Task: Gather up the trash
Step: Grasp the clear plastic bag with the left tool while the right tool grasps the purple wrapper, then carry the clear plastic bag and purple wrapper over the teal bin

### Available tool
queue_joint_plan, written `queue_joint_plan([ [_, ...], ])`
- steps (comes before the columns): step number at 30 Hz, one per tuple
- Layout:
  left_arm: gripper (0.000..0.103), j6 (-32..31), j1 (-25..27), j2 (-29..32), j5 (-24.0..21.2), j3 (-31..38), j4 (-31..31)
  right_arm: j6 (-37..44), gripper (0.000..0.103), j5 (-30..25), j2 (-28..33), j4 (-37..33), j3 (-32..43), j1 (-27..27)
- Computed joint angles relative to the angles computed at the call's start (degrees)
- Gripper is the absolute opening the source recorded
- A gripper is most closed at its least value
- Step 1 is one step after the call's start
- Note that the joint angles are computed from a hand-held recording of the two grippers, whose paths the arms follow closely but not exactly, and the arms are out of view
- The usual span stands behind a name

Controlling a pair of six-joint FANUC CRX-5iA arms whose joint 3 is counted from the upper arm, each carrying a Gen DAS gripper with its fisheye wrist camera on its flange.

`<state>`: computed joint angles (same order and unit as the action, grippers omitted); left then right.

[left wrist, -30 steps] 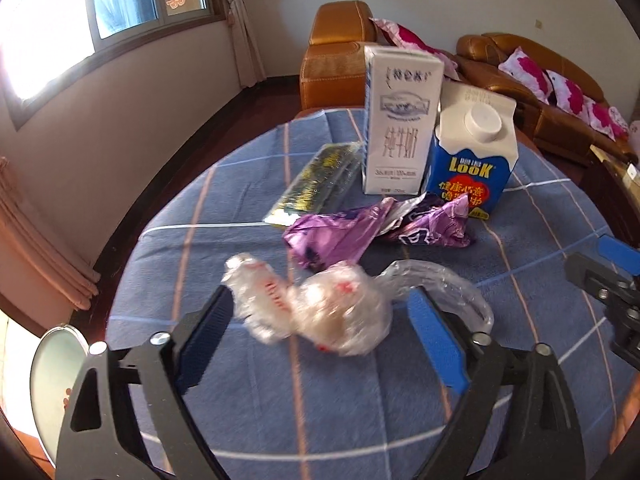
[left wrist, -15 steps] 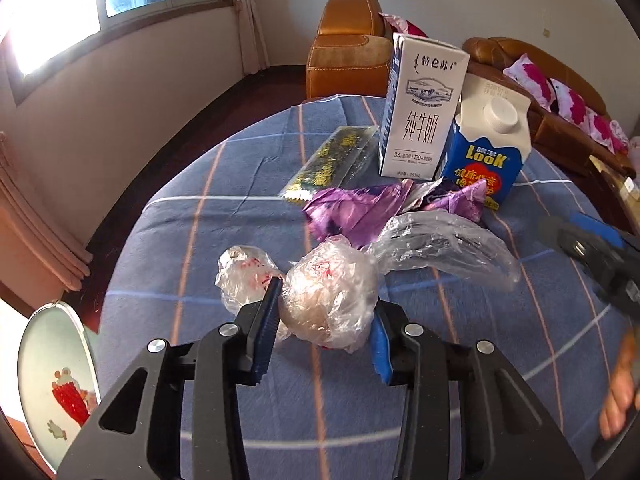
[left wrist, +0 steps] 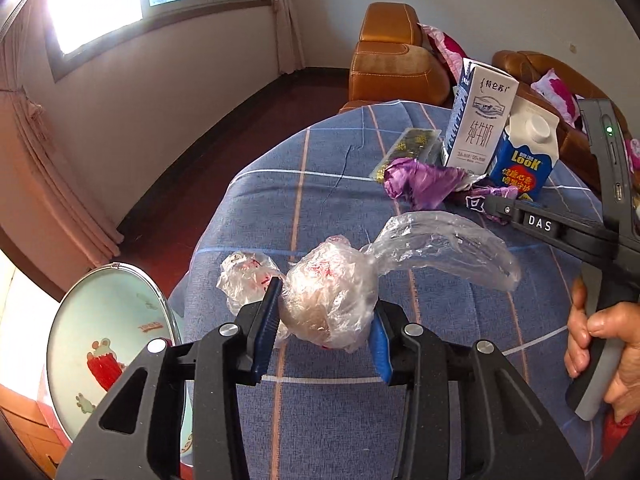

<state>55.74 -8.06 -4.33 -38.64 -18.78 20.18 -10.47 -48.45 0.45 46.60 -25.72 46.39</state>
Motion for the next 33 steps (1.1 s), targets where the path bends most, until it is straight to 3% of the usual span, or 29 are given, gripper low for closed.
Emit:
queue_joint_plan([
  [6, 0.039, -2.19, 0.91, -1.74, 0.13, -1.94, 3.14, -2.22, 0.021, -4.64, -2.28, 1.58, -1.32, 3.87],
  [15, 0.039, -4.16, 3.54, -7.09, -0.36, -5.34, 4.21, -9.30, 0.021, -17.65, -4.61, 2.47, -1.35, 14.20],
  [33, 0.039, -10.61, 7.55, -14.46, -3.13, -11.70, 9.13, -18.35, 0.021, -28.79, -5.44, 0.54, -0.68, 24.80],
])
